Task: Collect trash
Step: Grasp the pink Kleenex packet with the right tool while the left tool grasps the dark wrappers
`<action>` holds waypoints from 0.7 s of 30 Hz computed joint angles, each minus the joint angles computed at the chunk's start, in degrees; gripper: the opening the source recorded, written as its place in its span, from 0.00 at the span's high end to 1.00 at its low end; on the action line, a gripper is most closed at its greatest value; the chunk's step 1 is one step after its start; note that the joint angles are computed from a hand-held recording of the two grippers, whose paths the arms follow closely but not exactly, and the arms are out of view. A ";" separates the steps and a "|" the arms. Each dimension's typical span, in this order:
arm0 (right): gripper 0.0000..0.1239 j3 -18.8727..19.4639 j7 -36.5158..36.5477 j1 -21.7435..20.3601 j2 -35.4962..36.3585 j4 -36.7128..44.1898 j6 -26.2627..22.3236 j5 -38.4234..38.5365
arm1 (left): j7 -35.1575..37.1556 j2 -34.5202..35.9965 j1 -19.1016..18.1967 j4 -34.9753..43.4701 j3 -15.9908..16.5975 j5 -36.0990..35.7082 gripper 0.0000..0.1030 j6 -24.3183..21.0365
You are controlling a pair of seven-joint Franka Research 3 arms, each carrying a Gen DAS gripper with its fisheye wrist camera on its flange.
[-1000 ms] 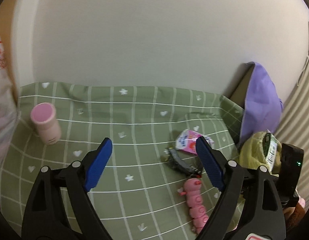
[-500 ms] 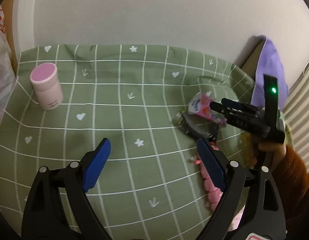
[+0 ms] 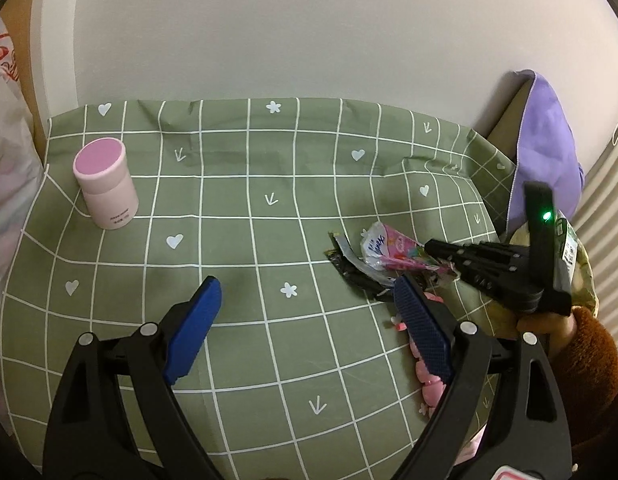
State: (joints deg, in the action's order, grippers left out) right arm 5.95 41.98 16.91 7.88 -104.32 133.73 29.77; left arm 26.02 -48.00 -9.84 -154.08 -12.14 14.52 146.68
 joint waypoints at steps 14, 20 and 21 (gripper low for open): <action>0.96 -3.96 2.28 -3.83 -10.30 -5.55 4.19 11.97 | 17.75 16.67 -13.22 5.48 10.58 -15.84 0.34 12.56; 0.70 -5.51 -0.91 -4.42 -13.44 -7.95 2.25 14.09 | 19.91 22.68 -11.28 9.34 9.58 -22.80 0.71 12.21; 0.66 -5.73 -1.50 -4.44 -13.28 -7.71 0.90 14.73 | 19.68 22.85 -10.13 9.64 8.69 -22.45 0.71 11.76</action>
